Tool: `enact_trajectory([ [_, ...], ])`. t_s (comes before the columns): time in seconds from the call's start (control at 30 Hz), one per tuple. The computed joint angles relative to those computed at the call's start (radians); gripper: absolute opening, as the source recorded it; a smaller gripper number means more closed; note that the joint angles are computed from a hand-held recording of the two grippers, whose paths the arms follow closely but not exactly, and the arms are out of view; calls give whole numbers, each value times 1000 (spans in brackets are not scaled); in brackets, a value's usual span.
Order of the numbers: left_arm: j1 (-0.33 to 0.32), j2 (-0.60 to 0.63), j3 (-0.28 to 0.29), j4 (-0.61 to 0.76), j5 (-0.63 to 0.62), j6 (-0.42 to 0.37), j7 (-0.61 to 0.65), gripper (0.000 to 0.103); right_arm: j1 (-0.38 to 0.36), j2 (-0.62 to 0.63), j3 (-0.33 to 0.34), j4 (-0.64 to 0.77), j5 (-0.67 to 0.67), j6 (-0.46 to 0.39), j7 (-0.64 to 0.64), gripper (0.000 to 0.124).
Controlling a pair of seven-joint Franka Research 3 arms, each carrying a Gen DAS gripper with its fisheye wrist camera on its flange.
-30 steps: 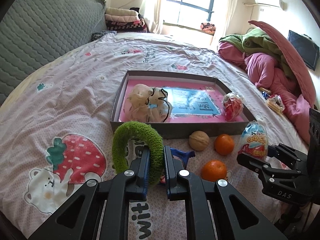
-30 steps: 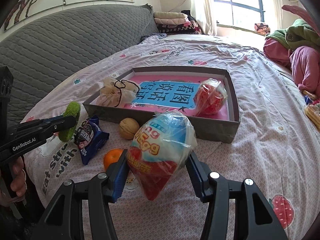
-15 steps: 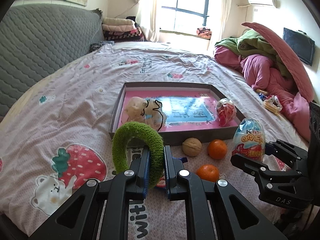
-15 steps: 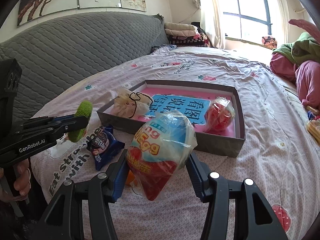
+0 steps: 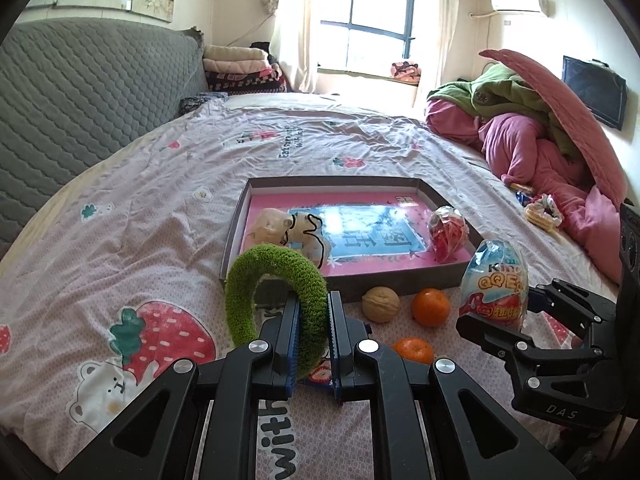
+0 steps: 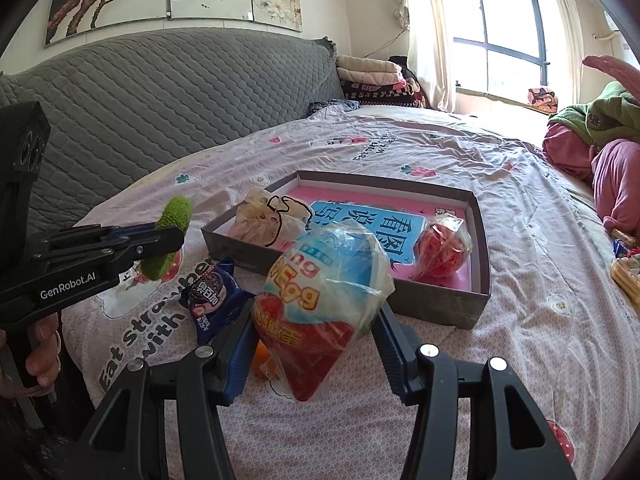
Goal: Organize objects
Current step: 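Grasp the green fuzzy ring with the left tool while the right tool lifts the Kinder bag, then lower the green ring into the tray with the left tool while the right tool places the Kinder bag there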
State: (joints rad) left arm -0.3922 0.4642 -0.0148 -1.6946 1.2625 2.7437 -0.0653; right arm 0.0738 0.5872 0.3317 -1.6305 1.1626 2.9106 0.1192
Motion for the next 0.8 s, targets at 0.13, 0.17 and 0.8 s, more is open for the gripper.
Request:
enact_trajectory([
  [0.13, -6, 2, 3, 7, 17, -5, -6, 12, 0, 1, 3, -1, -1, 9, -4, 55],
  [0.17, -4, 4, 2, 10, 16, -2, -4, 12, -1, 2, 5, 0, 1, 11, -7, 55],
  [0.8, -8, 84, 32, 118, -53, 48, 56, 12, -13, 26, 25, 41, 12, 22, -31, 55],
])
